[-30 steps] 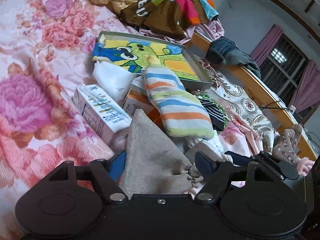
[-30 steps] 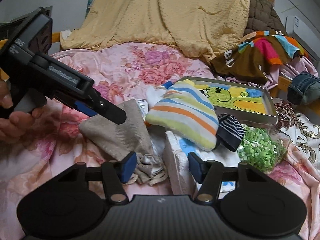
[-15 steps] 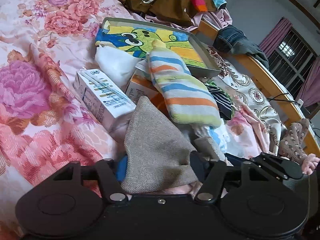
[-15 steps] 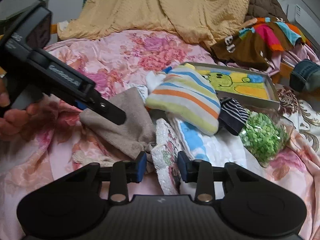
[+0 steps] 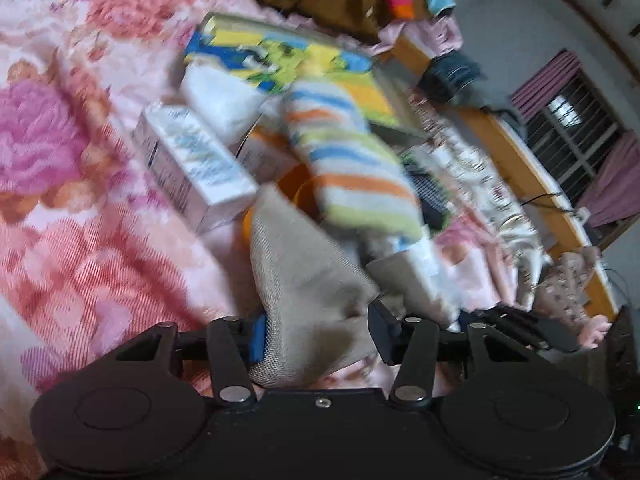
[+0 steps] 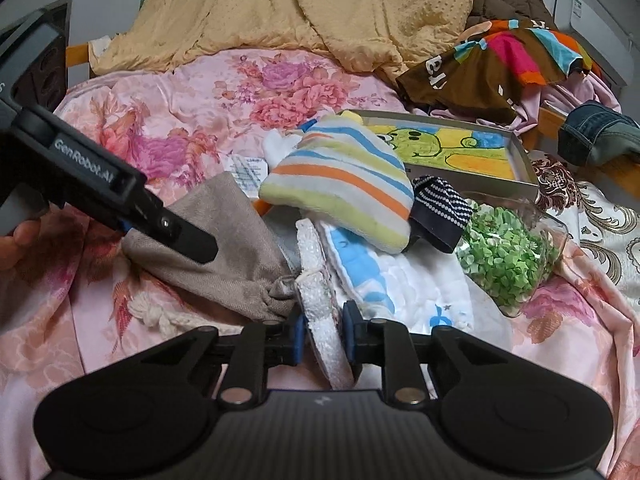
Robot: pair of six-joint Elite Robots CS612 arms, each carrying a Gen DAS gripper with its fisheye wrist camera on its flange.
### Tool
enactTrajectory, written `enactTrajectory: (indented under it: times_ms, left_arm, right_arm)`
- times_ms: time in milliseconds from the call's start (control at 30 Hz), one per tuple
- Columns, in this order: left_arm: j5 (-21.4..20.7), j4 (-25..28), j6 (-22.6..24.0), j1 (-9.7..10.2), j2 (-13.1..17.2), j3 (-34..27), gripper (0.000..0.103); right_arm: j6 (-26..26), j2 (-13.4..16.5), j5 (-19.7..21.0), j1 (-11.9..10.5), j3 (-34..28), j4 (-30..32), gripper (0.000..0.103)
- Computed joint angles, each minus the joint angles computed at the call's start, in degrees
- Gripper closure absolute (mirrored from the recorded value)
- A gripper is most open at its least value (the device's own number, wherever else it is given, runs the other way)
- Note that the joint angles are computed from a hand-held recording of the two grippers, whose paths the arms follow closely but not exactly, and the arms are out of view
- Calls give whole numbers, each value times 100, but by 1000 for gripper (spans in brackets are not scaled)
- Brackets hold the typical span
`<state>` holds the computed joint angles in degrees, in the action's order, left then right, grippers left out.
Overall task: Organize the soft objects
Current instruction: 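Close the left tool on the beige pouch while the right tool grips the white foam strip, then carry both items to the painted tray while the right tool releases the foam strip inside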
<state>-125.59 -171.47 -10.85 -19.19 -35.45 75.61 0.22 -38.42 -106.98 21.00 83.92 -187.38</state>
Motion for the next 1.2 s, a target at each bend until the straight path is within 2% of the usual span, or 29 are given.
enactTrajectory:
  times_ms: [200,267,333,433,600,800,933,1067,1200]
  left_arm:
    - [44,165,221,-16,-28,13,53]
    - [99,106,207,-25,-48,52,62]
    - [135,35,193,-29,-66,88,75]
    - [146,-36,215,-33,-97,144,84]
    - [40,-329,187,-21,-117,228,92]
    - [28,-925,157,-28,-127,324,97]
    - [73,-1211,166,-29,-153,373,98]
    - [52,-1518,-141,10,-156,367,99]
    - [235,-1754,-338,29,-185,331,100]
  right_arm:
    - [30,-2,26,-7,18,-44,82]
    - [13,7,-11,-2,10,-94,83]
    - [19,12,-35,4,18,-159,84]
    - [5,22,-45,10,33,-292,85]
    - [-33,49,-134,39,60,-647,87]
    - [34,89,-257,57,82,-1114,88]
    - [259,79,-127,28,145,-1478,88]
    - [354,66,-53,-2,208,-2066,88]
    - [529,14,-15,-58,226,-2224,88]
